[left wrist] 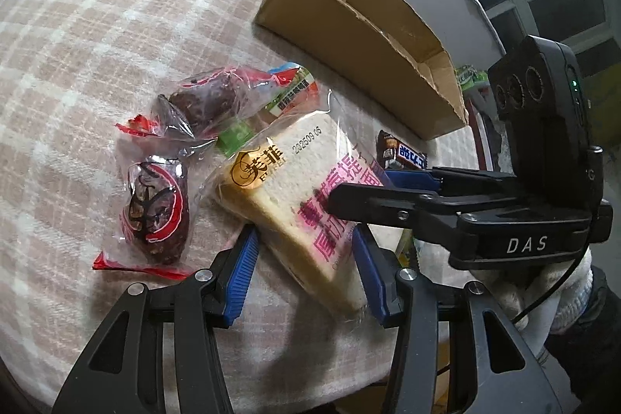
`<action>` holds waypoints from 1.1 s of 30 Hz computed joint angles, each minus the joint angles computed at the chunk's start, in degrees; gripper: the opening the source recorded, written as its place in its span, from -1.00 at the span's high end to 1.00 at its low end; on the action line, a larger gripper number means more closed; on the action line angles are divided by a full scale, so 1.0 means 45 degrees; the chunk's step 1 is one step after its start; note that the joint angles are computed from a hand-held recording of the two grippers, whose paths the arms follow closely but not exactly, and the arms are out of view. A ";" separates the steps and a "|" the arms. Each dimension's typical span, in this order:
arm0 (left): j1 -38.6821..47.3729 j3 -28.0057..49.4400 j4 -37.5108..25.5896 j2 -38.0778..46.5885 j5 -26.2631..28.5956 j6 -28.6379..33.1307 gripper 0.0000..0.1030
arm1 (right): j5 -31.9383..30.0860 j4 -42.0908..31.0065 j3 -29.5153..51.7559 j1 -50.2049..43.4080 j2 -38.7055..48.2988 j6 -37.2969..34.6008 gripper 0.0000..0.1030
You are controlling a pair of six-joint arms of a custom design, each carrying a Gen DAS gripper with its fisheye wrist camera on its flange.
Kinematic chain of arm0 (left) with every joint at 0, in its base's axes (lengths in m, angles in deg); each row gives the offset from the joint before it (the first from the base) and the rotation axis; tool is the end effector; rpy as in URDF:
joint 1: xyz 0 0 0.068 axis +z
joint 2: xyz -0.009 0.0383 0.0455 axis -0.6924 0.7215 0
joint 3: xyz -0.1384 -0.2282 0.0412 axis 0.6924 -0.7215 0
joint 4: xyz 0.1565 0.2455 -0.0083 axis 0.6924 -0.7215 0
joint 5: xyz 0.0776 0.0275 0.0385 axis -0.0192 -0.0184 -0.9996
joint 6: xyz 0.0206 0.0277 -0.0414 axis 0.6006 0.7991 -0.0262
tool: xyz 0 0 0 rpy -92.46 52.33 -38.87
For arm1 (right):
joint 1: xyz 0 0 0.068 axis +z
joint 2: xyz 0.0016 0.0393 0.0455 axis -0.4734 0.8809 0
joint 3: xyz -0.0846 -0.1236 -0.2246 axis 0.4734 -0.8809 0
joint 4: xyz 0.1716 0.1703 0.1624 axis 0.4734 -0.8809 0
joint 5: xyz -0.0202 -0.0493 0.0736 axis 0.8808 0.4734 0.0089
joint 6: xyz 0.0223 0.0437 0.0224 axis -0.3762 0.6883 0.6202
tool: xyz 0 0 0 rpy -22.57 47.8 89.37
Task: Organize snacks
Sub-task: 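Lift the bread slice with the right gripper and drop it into the box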
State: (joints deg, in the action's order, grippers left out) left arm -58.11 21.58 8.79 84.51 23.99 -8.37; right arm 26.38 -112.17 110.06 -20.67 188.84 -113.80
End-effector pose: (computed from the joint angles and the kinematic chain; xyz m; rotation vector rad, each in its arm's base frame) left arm 0.2098 -0.0629 0.0289 -0.6307 2.5879 -0.7118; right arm 0.3658 0.0640 0.0149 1.2162 -2.7597 -0.7279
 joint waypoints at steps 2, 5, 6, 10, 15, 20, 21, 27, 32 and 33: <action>-0.0089 0.0100 -0.0258 -0.0137 -0.0160 -0.0088 0.08 | -0.0086 0.0259 -0.0345 0.0068 -0.0237 0.0057 -0.11; -0.0116 0.0080 -0.0774 -0.0674 -0.0162 -0.0030 0.09 | -0.0085 0.0551 -0.0993 0.0052 -0.0824 -0.0108 -0.02; -0.0159 0.0043 -0.0937 -0.0924 -0.0198 -0.0020 0.09 | -0.0121 0.0538 -0.1090 -0.0012 -0.0948 -0.0101 0.00; -0.0373 0.0029 -0.1998 -0.2270 -0.0480 0.0201 0.09 | -0.0540 0.0179 -0.1303 -0.0389 -0.1581 0.0086 0.03; -0.0422 0.0620 -0.3367 -0.3533 -0.0655 0.0792 0.09 | -0.0998 -0.0251 -0.1398 -0.0834 -0.2669 0.0215 0.03; 0.0043 0.1829 -0.3727 -0.3219 -0.0267 0.1576 0.10 | -0.1471 -0.0823 -0.0556 -0.1308 -0.3151 0.0484 0.03; 0.0179 0.2161 -0.3758 -0.3022 -0.0138 0.1795 0.10 | -0.1582 -0.0906 -0.0358 -0.1391 -0.3172 0.0570 0.03; 0.0579 0.4050 -0.4080 -0.1749 0.0199 0.2969 0.10 | -0.2228 -0.1330 0.1486 -0.1845 -0.2531 0.1352 0.03; 0.0628 0.5736 -0.4243 -0.0209 0.0343 0.3738 0.10 | -0.2531 -0.1462 0.3014 -0.2154 -0.1658 0.2146 0.04; 0.0618 0.5927 -0.4265 -0.0017 0.0377 0.3812 0.10 | -0.2593 -0.1539 0.3374 -0.2213 -0.1401 0.2320 0.04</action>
